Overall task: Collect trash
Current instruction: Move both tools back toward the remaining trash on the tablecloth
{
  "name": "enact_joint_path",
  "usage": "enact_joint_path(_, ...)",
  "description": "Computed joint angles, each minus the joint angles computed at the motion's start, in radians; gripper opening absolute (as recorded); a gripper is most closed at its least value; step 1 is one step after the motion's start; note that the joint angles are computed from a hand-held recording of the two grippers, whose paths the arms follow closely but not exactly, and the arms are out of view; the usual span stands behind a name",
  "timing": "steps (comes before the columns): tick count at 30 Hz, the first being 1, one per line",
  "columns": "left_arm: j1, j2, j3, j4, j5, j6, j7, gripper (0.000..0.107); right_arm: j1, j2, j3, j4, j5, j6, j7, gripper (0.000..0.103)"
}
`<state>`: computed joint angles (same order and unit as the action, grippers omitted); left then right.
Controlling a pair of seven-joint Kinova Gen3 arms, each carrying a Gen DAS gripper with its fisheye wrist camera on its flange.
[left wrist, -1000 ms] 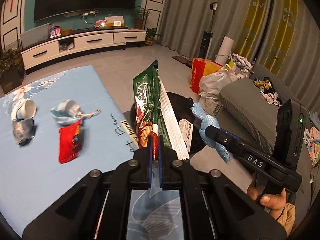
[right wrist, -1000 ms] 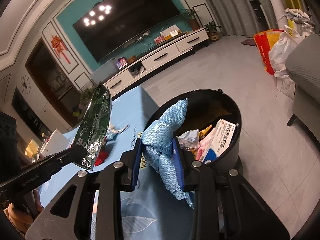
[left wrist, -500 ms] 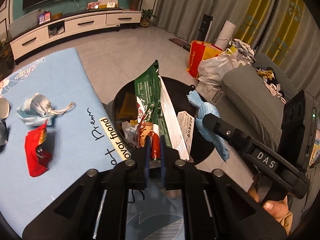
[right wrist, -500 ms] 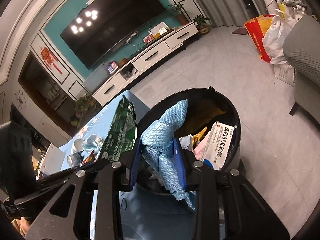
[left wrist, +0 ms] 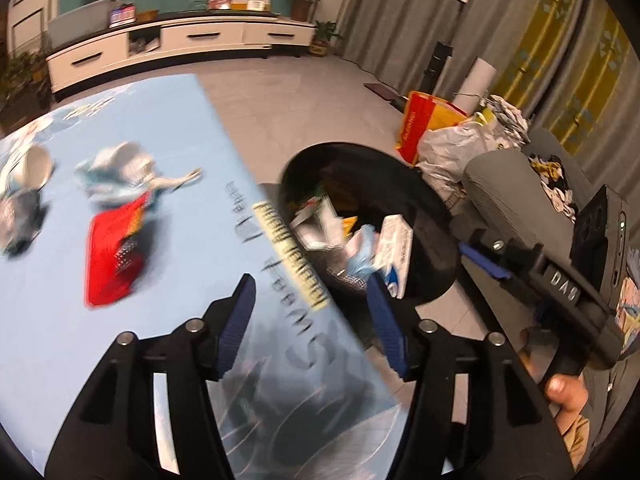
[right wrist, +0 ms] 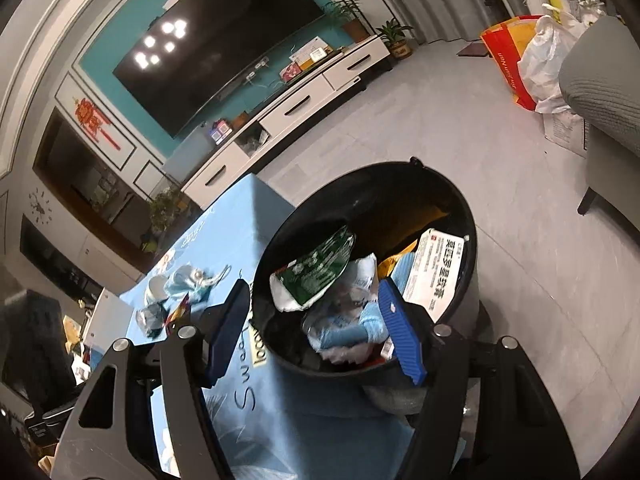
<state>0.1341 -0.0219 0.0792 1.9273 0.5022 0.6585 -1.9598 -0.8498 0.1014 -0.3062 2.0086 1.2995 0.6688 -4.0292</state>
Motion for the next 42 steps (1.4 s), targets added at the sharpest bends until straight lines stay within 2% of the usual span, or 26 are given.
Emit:
enact_joint_path(4,-0.033,-0.081,-0.045,0.074,-0.015,0.001,0.008,0.069,-0.019,0.006,-0.015,-0.038,-0.065,0.01,0.098,0.066)
enact_joint_path(8,-0.084,-0.156,-0.123,0.135,-0.02,0.031,0.001,0.076,-0.049,0.027,-0.019,-0.093,-0.142,0.019,0.215,0.066)
enact_joint_path(15,-0.177,-0.289,-0.262,0.231,-0.06,0.075,-0.014,0.086,-0.111,0.079,0.005,-0.202,-0.268,0.027,0.408,0.066)
enact_joint_path(18,-0.198,-0.326,-0.303,0.248,-0.065,0.083,-0.025,0.087,-0.142,0.104,0.02,-0.259,-0.317,0.039,0.498,0.066)
enact_joint_path(20,-0.213,-0.354,-0.326,0.258,-0.076,0.084,-0.035,0.092,-0.164,0.123,0.029,-0.306,-0.35,0.056,0.563,0.066)
enact_joint_path(25,-0.222,-0.412,-0.396,0.277,-0.074,0.09,-0.067,0.098,-0.226,0.176,0.054,-0.423,-0.416,0.119,0.711,0.074)
enact_joint_path(29,-0.216,-0.437,-0.46,0.283,-0.064,0.105,-0.101,0.1,-0.27,0.225,0.081,-0.529,-0.472,0.183,0.818,0.077)
enact_joint_path(31,-0.214,-0.444,-0.494,0.283,-0.059,0.114,-0.123,0.1,-0.303,0.25,0.102,-0.58,-0.482,0.231,0.847,0.085)
enact_joint_path(34,-0.216,-0.452,-0.535,0.283,-0.047,0.125,-0.152,0.1,-0.33,0.279,0.125,-0.639,-0.506,0.275,0.886,0.091)
enact_joint_path(42,-0.22,-0.45,-0.63,0.296,0.004,0.146,-0.225,0.1,-0.365,0.353,0.168,-0.768,-0.59,0.356,0.991,0.093)
